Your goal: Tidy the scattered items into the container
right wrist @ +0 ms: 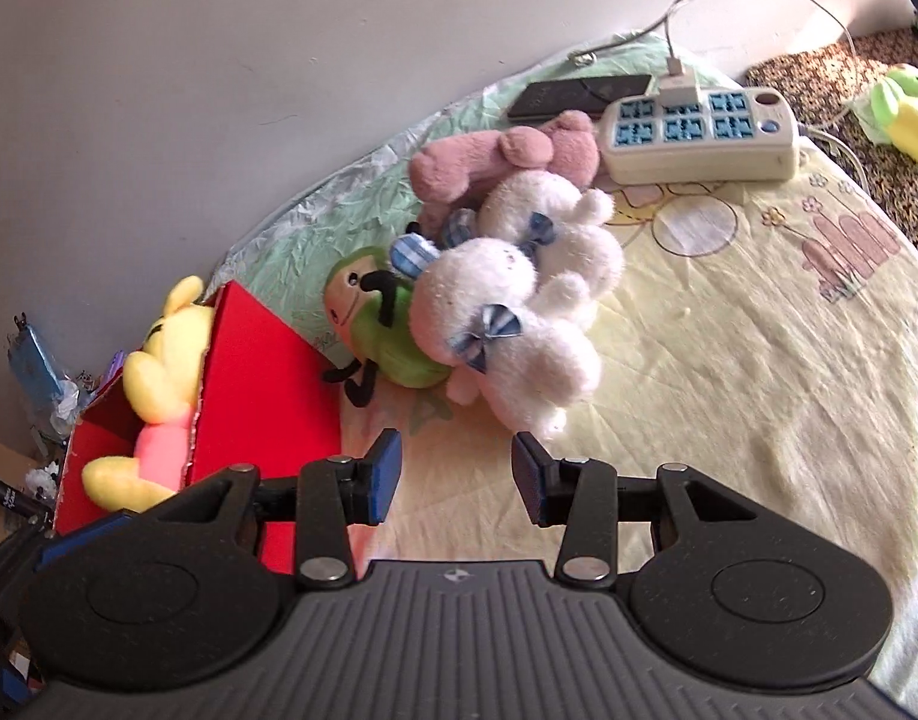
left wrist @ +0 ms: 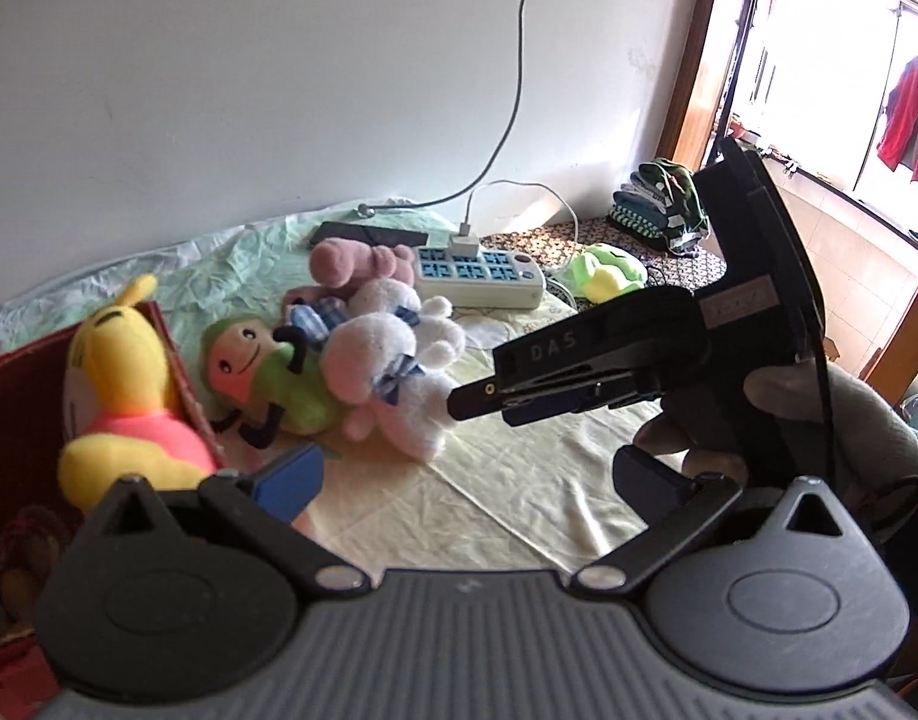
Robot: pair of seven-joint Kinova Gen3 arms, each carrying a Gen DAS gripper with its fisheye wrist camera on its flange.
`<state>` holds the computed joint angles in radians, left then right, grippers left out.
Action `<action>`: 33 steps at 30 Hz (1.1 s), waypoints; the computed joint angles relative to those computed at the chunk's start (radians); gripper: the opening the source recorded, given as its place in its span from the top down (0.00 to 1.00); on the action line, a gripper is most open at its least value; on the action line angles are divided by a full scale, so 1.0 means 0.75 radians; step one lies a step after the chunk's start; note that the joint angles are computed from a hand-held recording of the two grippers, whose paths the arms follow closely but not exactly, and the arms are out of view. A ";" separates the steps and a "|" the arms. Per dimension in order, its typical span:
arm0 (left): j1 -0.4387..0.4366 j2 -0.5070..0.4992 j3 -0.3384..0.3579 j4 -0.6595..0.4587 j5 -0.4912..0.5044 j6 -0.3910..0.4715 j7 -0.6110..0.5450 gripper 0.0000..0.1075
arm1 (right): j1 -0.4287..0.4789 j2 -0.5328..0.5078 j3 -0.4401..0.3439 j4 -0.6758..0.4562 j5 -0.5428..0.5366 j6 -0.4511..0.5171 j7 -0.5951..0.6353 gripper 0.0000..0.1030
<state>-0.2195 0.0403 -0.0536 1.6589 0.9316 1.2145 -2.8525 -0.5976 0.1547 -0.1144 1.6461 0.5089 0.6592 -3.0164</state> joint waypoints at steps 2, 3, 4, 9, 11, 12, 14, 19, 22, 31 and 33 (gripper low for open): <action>0.037 -0.015 0.044 0.064 0.002 -0.108 0.005 0.05 | 0.116 -0.039 -0.052 0.050 -0.103 -0.044 0.106 0.57; 0.093 -0.020 0.035 0.084 -0.007 -0.163 0.024 0.05 | 0.178 -0.052 -0.086 0.067 -0.143 -0.050 0.160 0.57; 0.155 -0.022 0.020 0.098 -0.024 -0.217 0.052 0.05 | 0.240 -0.062 -0.123 0.077 -0.185 -0.052 0.215 0.56; 0.411 0.004 -0.031 0.116 -0.159 -0.488 0.312 0.05 | 0.549 -0.108 -0.257 0.184 -0.439 -0.168 0.486 0.55; 0.383 0.006 0.062 0.134 -0.204 -0.596 0.420 0.05 | 0.672 -0.114 -0.321 0.213 -0.535 -0.205 0.594 0.55; 0.353 0.008 0.124 0.144 -0.225 -0.651 0.474 0.05 | 0.734 -0.112 -0.358 0.223 -0.582 -0.223 0.648 0.54; 0.348 0.039 0.178 0.134 -0.302 -0.725 0.583 0.05 | 0.858 -0.085 -0.435 0.226 -0.673 -0.242 0.757 0.54; 0.369 0.167 0.212 -0.011 -0.395 -0.799 0.750 0.14 | 1.166 0.021 -0.653 0.151 -0.849 -0.248 1.028 0.52; 0.345 0.261 0.257 -0.129 -0.413 -0.858 0.772 0.13 | 1.352 0.101 -0.780 0.086 -1.001 -0.291 1.191 0.48; 0.504 0.558 0.264 -0.566 -0.802 -0.813 1.053 0.10 | 1.308 0.403 -0.644 -0.229 -1.475 -0.247 1.537 0.42; 0.541 0.612 0.251 -0.632 -0.887 -0.776 1.112 0.16 | 1.306 0.476 -0.651 -0.297 -1.531 -0.210 1.558 0.42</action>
<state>0.1862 0.4991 0.1347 1.1849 0.2664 0.6325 -2.0181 0.3818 0.5115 -0.6024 1.4237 -0.6394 0.5018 -1.8483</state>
